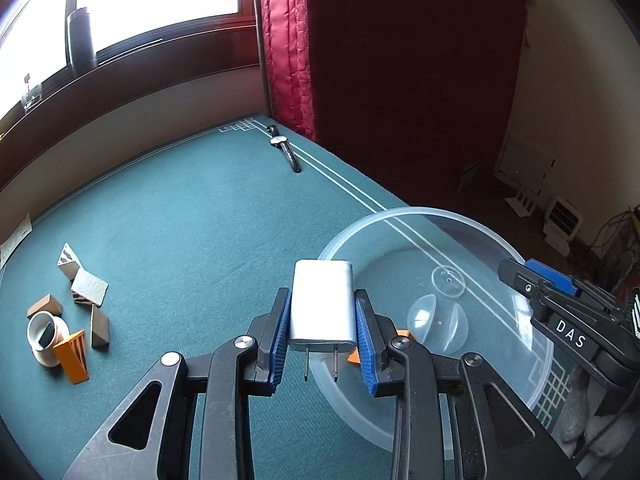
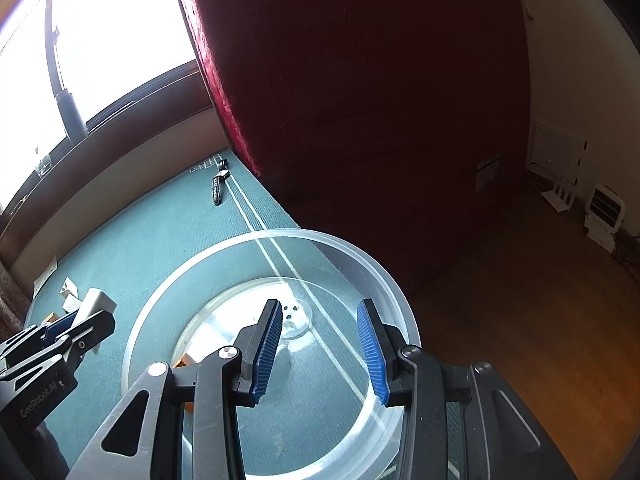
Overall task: Organize rigid objects
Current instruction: 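Carry the white charger into the clear bowl with the left gripper and release it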
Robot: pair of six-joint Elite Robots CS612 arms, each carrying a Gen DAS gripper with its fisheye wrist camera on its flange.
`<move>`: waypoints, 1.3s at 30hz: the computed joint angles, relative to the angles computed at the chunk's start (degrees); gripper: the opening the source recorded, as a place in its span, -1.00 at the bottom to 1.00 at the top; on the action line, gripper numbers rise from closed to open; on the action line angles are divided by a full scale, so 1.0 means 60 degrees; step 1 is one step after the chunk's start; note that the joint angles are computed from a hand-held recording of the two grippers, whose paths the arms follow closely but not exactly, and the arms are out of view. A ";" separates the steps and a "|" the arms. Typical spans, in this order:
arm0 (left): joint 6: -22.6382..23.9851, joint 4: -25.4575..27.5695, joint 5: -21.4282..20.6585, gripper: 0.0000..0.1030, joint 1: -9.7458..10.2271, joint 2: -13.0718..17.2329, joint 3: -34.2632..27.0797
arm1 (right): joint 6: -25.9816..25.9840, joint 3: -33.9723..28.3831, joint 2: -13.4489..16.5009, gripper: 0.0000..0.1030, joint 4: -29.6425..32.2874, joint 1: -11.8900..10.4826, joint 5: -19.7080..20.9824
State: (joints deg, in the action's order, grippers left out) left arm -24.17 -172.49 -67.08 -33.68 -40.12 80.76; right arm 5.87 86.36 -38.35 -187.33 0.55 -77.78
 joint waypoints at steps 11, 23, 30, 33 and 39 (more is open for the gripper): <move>0.0329 0.0204 -0.0213 -0.39 -0.0039 0.0241 -0.0625 | -0.0003 -0.0016 0.0006 -0.19 0.0017 -0.0039 0.0012; -0.0282 0.0337 -0.0337 0.01 0.0057 0.0247 -0.0580 | -0.0065 0.0015 -0.0006 -0.19 0.0007 -0.0034 0.0015; -0.0523 0.0300 -0.0258 0.41 0.0083 0.0123 -0.0332 | -0.0159 0.0062 -0.0045 -0.08 0.0046 -0.0014 0.0130; -0.0685 0.0409 -0.0173 0.42 0.0097 0.0083 -0.0254 | -0.0056 0.0115 -0.0053 0.44 -0.0075 -0.0020 0.0222; -0.1078 0.0521 -0.0095 0.43 0.0149 -0.0006 -0.0057 | 0.0049 0.0136 -0.0055 0.45 -0.0077 -0.0011 0.0494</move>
State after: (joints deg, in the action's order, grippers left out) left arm -30.64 -169.37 -67.65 -32.78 -40.16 80.42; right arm 6.16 87.18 -38.68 -187.79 0.48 -74.82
